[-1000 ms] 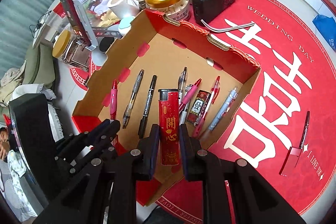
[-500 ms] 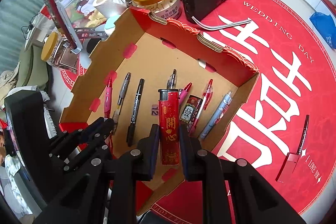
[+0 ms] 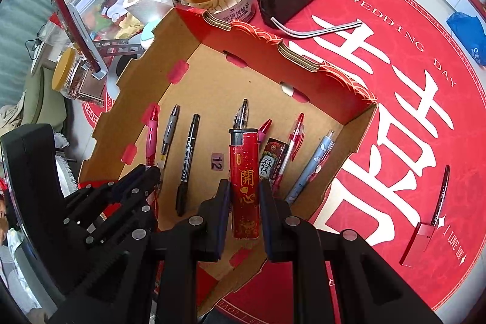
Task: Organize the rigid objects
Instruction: 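Lower the pen and lighter into the tray and open both grippers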
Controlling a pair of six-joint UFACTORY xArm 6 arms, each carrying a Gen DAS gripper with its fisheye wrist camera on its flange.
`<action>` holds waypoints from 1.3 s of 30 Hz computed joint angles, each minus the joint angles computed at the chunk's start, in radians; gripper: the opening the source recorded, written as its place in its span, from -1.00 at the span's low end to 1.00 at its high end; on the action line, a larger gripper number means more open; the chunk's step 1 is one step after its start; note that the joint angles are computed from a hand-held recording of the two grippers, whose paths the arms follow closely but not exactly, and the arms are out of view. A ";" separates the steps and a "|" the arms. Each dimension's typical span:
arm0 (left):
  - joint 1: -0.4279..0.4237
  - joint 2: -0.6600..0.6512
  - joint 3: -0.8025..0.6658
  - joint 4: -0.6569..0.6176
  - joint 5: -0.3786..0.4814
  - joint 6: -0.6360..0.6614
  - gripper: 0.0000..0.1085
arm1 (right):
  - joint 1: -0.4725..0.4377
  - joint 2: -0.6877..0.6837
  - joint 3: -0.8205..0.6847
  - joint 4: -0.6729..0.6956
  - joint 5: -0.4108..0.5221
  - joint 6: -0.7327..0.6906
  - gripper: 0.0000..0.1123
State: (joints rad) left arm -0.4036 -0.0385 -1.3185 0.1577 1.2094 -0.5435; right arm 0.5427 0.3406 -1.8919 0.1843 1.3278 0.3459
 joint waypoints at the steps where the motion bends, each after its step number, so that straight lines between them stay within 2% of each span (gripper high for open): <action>1: 0.001 0.002 -0.002 -0.001 0.001 0.001 -0.81 | 0.000 0.002 -0.002 0.000 0.002 0.000 -0.64; 33: 0.003 0.064 -0.013 0.017 0.009 0.009 -0.80 | -0.005 0.077 -0.050 -0.005 0.044 -0.002 -0.64; 34: 0.001 0.066 -0.009 0.025 0.005 0.010 -0.72 | -0.007 0.074 -0.042 0.000 0.037 0.000 -0.64; 36: 0.004 0.069 0.001 0.016 -0.006 0.027 -0.12 | -0.011 0.072 -0.036 0.007 0.034 0.002 -0.64; 37: 0.006 0.068 0.007 0.011 -0.013 0.030 0.41 | -0.015 0.077 -0.040 0.025 0.041 -0.004 -0.60; 38: 0.010 0.062 0.018 0.002 -0.027 0.031 0.60 | -0.019 0.082 -0.046 0.037 0.052 -0.009 -0.21; 39: 0.013 0.052 0.034 -0.006 -0.048 0.032 0.60 | -0.022 0.065 -0.019 0.061 0.020 -0.026 0.05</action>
State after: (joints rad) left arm -0.3901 0.0131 -1.2847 0.1512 1.1618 -0.5112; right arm 0.5207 0.4057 -1.9114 0.2453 1.3482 0.3197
